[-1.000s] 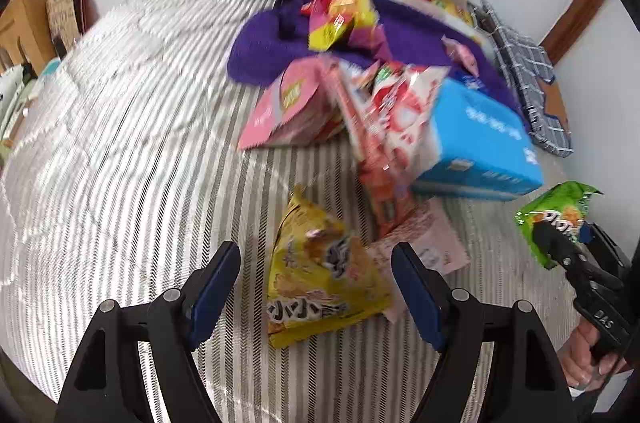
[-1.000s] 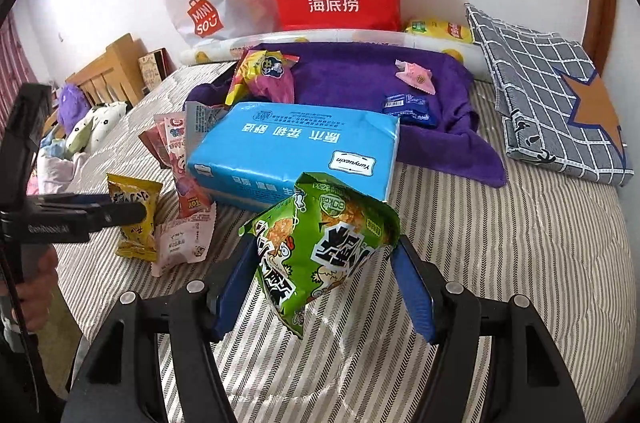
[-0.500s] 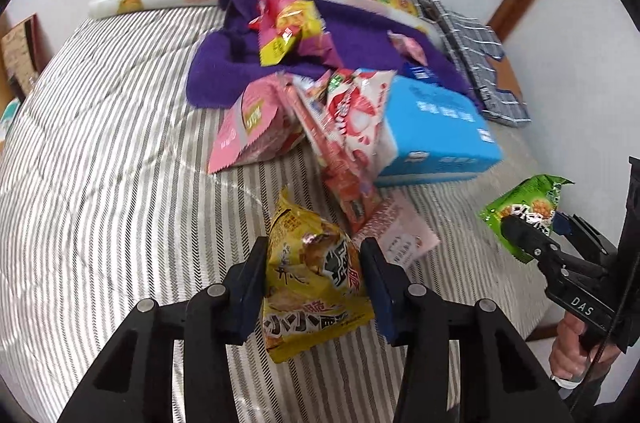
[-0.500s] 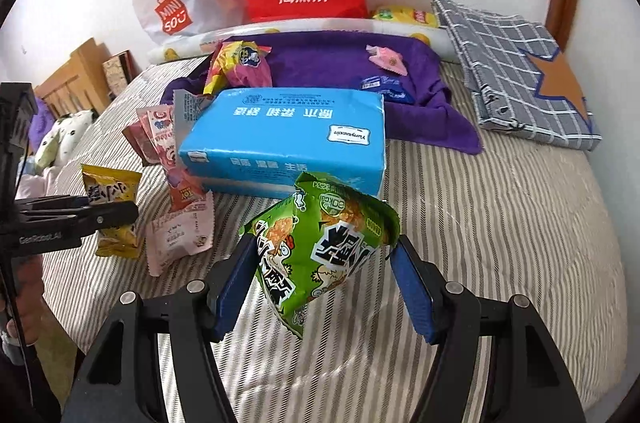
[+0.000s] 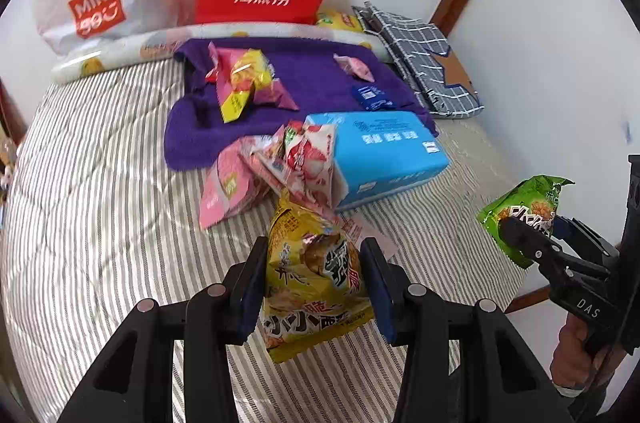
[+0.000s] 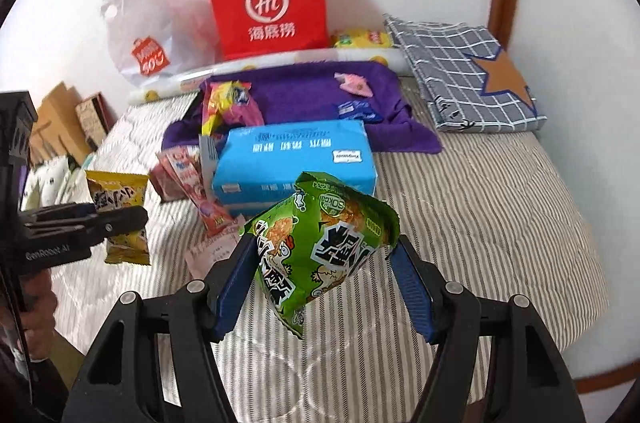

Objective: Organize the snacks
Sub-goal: 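Carry the yellow and green bags over the purple towel with both tools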

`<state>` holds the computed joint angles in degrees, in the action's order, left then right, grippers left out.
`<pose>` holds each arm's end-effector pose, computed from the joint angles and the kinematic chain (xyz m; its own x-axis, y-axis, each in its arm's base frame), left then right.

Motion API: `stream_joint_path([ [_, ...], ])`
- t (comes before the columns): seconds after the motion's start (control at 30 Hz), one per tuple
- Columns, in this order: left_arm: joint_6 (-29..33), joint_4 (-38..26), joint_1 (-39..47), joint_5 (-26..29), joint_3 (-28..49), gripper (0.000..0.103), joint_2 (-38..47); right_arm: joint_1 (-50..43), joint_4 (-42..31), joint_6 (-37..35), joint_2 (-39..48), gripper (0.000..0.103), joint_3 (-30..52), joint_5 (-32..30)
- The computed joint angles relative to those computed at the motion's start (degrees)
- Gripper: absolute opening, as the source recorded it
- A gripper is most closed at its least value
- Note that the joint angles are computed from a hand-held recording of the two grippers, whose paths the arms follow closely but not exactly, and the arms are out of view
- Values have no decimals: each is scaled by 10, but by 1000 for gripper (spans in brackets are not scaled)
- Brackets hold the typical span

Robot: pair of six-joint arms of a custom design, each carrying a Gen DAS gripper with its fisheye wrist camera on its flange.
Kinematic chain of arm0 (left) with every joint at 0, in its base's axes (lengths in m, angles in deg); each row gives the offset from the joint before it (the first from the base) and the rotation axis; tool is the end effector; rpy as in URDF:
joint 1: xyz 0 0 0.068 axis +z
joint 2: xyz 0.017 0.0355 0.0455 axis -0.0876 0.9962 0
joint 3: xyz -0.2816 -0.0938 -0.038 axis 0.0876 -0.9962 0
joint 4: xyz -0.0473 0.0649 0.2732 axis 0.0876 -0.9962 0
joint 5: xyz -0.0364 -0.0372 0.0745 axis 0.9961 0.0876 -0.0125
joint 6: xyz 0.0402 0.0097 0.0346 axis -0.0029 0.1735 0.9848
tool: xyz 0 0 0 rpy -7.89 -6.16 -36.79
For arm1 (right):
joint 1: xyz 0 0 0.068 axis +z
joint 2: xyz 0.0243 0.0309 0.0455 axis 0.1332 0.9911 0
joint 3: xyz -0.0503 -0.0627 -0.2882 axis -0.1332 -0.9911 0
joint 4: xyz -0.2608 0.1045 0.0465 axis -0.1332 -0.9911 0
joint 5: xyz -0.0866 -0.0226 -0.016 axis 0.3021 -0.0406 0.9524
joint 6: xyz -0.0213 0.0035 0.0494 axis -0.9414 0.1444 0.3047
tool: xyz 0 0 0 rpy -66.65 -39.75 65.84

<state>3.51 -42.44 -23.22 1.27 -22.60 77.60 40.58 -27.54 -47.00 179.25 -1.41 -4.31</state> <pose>0.2509 -0.0768 0.2921 -0.7337 -0.4107 -0.5412 -0.3038 0.9109 -0.2793 0.3387 0.2232 0.2739 -0.6085 -0.3837 -0.6947 -0.5901 0.8040 0.0728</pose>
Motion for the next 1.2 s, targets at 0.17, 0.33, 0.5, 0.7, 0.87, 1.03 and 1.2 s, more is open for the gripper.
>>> stream_joint_path([
  [0.17, 21, -18, -4, -3, 23, 44, 2, 0, 1, 32, -15, 67, -8, 11],
  [0.33, 18, -30, -22, -19, 48, 44, 12, -6, 7, 39, -32, 67, -17, 11],
  [0.5, -10, -45, -45, -57, 85, 44, 31, -21, -7, 11, -28, 67, 7, 1],
  [0.7, -51, -84, -63, -108, 145, 44, 63, -46, -29, -26, 0, 67, 66, -30],
  [0.87, -70, -100, -63, -118, 187, 44, 88, -60, -44, -54, 27, 67, 116, -65],
  [1.03, -70, -115, -49, -105, 229, 44, 118, -63, -58, -68, 60, 67, 172, -78],
  [1.2, -63, -130, -29, -108, 263, 44, 139, -63, -77, -66, 103, 67, 245, -87],
])
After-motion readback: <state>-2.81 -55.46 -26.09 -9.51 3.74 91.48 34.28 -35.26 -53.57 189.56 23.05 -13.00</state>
